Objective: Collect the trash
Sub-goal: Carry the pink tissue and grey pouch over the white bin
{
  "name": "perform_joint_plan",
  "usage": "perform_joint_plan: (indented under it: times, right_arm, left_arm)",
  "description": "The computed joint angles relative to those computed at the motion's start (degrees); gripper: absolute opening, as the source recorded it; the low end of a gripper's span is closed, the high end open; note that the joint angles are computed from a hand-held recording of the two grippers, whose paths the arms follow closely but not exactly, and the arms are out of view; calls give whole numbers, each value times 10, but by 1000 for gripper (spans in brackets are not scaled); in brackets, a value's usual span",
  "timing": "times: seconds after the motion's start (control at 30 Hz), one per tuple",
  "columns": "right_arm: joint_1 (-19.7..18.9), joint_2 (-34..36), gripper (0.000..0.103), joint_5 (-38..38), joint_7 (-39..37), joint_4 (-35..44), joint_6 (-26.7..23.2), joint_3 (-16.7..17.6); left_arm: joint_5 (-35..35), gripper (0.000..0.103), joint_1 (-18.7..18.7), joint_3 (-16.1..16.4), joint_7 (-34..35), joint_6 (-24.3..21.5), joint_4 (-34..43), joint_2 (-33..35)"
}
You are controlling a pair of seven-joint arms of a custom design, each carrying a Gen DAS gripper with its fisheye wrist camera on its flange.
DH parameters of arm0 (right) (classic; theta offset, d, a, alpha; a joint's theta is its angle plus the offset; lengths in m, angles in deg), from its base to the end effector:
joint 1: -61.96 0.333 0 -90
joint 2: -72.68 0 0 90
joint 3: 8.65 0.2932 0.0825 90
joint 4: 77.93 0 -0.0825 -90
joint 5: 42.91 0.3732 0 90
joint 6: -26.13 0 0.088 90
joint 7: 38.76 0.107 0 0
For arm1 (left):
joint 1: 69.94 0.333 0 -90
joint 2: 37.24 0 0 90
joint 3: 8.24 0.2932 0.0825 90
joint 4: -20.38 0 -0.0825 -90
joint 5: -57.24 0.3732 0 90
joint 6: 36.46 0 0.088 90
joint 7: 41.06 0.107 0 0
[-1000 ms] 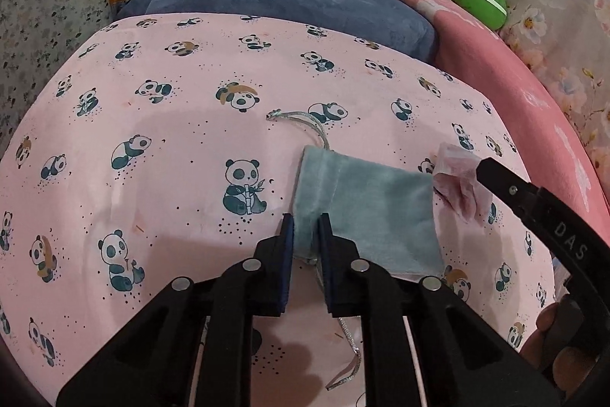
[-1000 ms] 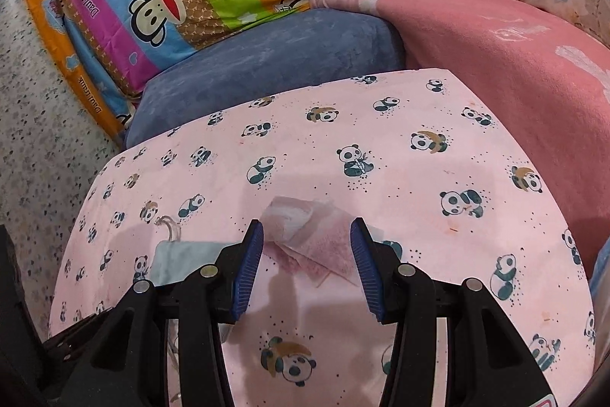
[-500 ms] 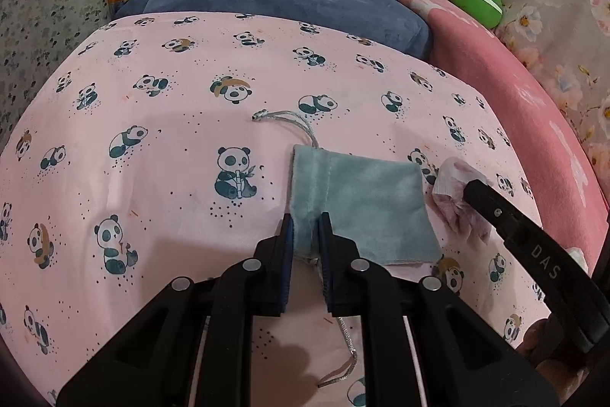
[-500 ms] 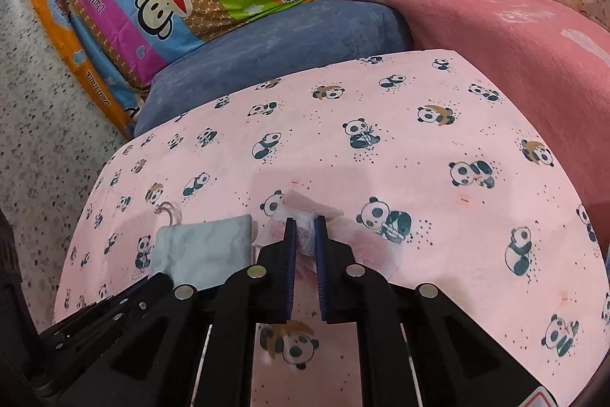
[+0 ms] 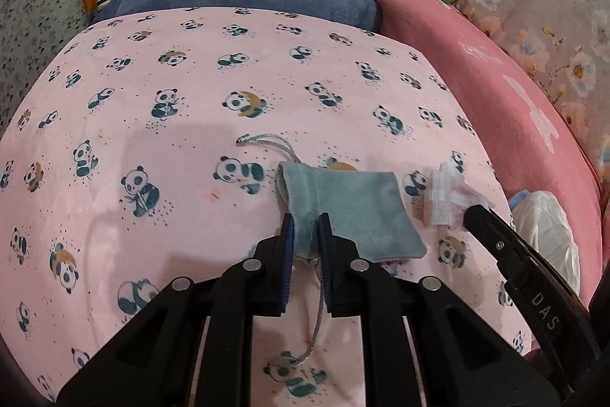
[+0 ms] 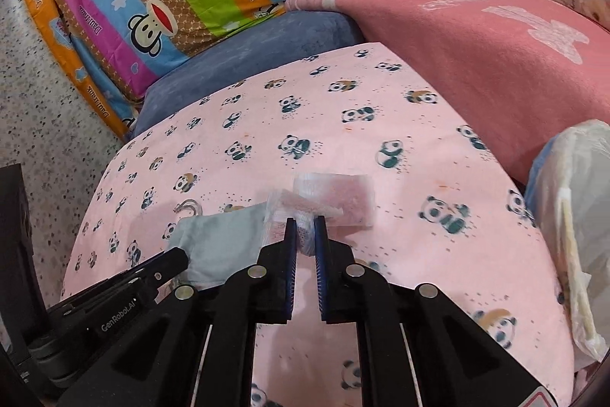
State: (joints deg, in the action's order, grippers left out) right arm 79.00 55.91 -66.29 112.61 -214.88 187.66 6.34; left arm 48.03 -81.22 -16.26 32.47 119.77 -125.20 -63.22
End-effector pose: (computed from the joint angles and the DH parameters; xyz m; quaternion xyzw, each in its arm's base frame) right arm 0.4058 0.2847 0.4890 -0.6041 0.7047 -0.1531 0.3391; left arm 0.4217 -0.1446 0.4847 -0.6945 0.6473 -0.2891 0.1227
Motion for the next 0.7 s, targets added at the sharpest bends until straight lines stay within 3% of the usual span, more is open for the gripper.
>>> perform_joint_plan:
  times: [0.33, 0.7]
  right_arm:
    - [-14, -187, 9, 53, -17, -133, -23, -10]
    - [-35, -354, 9, 114, -51, -229, -63, -20]
  left_arm:
    - [21, 12, -42, -46, -40, -22, 1, -46]
    - [57, 12, -86, -84, -78, -38, 37, -42]
